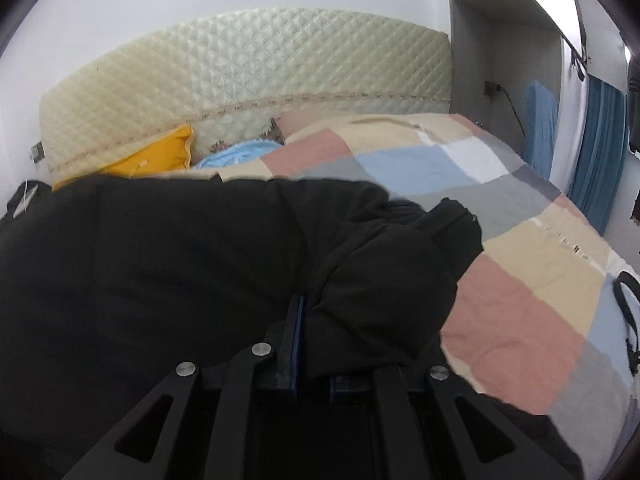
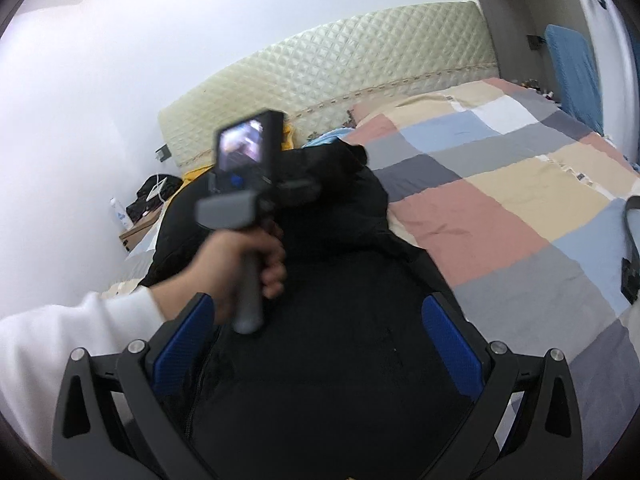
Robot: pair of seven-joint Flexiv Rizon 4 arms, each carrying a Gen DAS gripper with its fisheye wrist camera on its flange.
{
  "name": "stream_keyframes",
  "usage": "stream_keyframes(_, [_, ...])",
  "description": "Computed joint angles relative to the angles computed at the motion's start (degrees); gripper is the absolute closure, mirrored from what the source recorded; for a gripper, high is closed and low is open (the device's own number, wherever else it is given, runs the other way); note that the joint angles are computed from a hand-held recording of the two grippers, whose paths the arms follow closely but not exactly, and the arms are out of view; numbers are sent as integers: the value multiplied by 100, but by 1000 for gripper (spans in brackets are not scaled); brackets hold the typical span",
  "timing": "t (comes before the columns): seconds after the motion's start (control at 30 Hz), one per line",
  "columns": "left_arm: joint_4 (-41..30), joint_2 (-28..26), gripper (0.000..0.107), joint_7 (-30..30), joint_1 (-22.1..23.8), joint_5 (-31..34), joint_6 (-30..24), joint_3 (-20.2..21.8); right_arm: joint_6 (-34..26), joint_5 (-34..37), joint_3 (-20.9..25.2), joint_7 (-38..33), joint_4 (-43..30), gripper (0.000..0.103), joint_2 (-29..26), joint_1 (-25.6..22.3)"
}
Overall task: Fold large clothes
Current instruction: 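Fold the held sleeve across the jacket body with the left gripper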
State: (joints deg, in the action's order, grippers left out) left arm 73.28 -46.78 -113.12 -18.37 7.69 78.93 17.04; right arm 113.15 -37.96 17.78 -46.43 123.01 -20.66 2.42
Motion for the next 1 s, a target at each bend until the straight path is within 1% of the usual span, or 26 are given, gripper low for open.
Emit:
stream_keyframes(0.07, [96, 1, 99, 76, 112, -47, 89, -150, -47, -194, 141, 120, -65, 0, -102, -165])
stream_keyframes(0.13, [88, -55, 99, 260, 248, -153, 37, -344, -71, -334, 251, 266, -118, 0, -190, -303])
stream_keyframes(0.2, [78, -119, 99, 382, 320, -233, 48, -418, -129, -59, 9, 161, -127, 0, -156, -15])
stream_keyframes(0.3, [143, -102, 99, 425, 275, -267, 107, -341, -266, 133, -30, 120, -168, 0, -182, 64])
stream_keyframes(0.37, [241, -72, 97, 303, 157, -258, 254, -163, -342, 291, -58, 38, -171, 0, -170, 125])
stream_keyframes(0.47, [374, 6, 96, 168, 25, -286, 297, 12, -308, 829, -457, -300, -64, 0, -23, 622])
stream_keyframes(0.53, [453, 130, 96, 145, -23, -304, 145, 48, -289, 1148, -663, -555, -11, 0, 43, 889])
stream_keyframes(0.6, [558, 304, 93, 151, -59, -255, -58, 52, -284, 1354, -692, -706, 9, 0, 73, 957])
stream_keyframes(0.63, [669, 434, 88, 166, -58, -213, -142, 20, -267, 1489, -752, -788, 11, 0, 84, 1045])
stream_keyframes(0.67, [716, 516, 77, 168, -36, -184, -208, -22, -239, 1663, -872, -905, 29, 0, 122, 1197])
stream_keyframes(0.7, [891, 690, 70, 140, -59, -127, -287, -29, -254, 1764, -902, -981, 25, 0, 143, 1249])
stream_keyframes(0.73, [993, 791, 57, 133, -35, -75, -294, -77, -262, 1850, -910, -1041, 16, 0, 149, 1285])
stream_keyframes(0.77, [1195, 954, 43, 115, -27, 6, -214, -107, -237, 1972, -966, -1126, 27, 0, 175, 1377])
stream_keyframes(0.83, [1531, 1231, 29, -105, -191, 290, -19, 108, -244, 2262, -1201, -1386, 51, 0, 238, 1698])
stream_keyframes(0.9, [1858, 1489, 28, -304, -283, 509, 239, 247, -247, 2489, -1319, -1607, 76, 0, 289, 1896])
stream_keyframes(0.97, [2101, 1735, 28, -422, -322, 622, 277, 311, -207, 2773, -1507, -1869, 116, 0, 352, 2175])
stream_keyframes(1.0, [2245, 1889, 28, -575, -414, 738, 302, 443, -211, 2900, -1586, -1998, 128, 0, 386, 2293])
